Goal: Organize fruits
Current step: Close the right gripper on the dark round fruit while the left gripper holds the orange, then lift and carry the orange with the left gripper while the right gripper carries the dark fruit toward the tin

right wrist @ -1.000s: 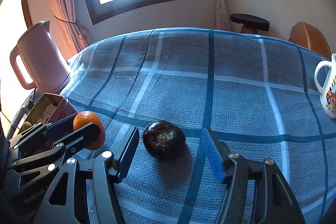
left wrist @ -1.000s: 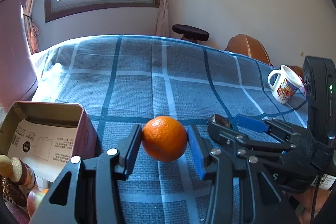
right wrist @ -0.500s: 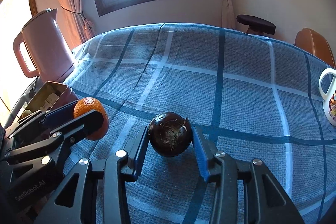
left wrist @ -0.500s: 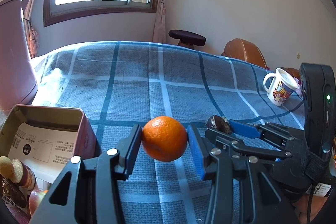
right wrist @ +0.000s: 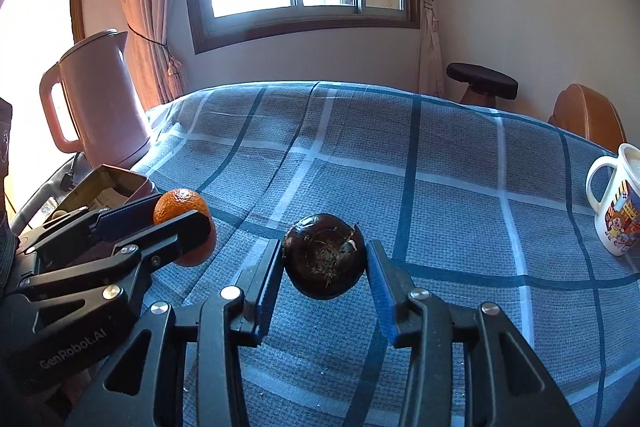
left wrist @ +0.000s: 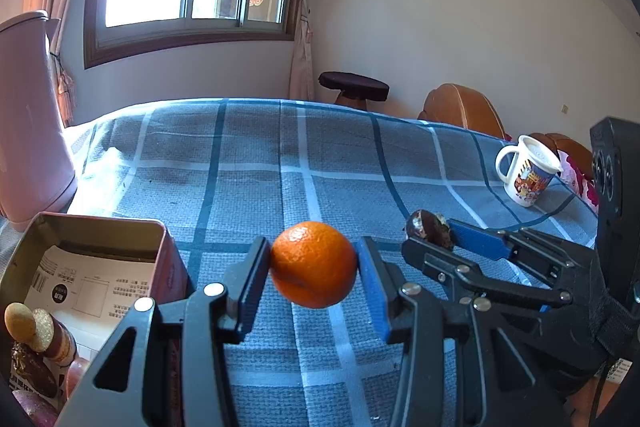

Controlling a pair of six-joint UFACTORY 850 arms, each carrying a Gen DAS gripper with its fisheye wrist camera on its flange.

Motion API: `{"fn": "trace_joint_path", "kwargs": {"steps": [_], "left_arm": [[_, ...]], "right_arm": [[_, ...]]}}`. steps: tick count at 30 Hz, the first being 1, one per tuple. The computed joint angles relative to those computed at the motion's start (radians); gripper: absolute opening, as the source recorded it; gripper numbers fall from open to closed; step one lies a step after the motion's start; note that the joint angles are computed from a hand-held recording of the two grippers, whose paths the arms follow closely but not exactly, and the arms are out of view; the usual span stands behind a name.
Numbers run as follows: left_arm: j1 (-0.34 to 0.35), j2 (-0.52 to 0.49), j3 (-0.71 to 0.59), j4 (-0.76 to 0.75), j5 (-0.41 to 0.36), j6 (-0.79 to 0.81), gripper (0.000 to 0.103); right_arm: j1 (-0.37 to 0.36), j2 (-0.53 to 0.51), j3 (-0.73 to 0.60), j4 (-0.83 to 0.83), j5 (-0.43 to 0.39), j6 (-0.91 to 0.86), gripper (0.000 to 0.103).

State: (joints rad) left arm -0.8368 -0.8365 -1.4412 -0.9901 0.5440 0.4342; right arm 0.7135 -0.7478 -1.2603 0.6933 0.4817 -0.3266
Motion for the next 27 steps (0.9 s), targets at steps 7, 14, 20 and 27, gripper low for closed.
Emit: {"fn": "trace_joint_path", "kwargs": {"steps": [7, 14, 20, 27], "left_arm": [[-0.004, 0.006, 0.012, 0.013, 0.019, -0.008, 0.047], [-0.011, 0.009, 0.019, 0.015, 0.039, 0.005, 0.047], [-0.016, 0.011, 0.022, 0.017, 0.055, 0.015, 0.047], [-0.024, 0.012, 0.026, 0.015, 0.08, 0.03, 0.047]], "right_arm": [[0.019, 0.017, 0.034, 0.003, 0.089, -0.003, 0.044], [0.03, 0.03, 0.061, 0.003, 0.154, 0.004, 0.044], [0.034, 0.038, 0.078, -0.003, 0.18, 0.017, 0.044], [0.044, 0.051, 0.109, -0.014, 0.242, 0.036, 0.044]]}}
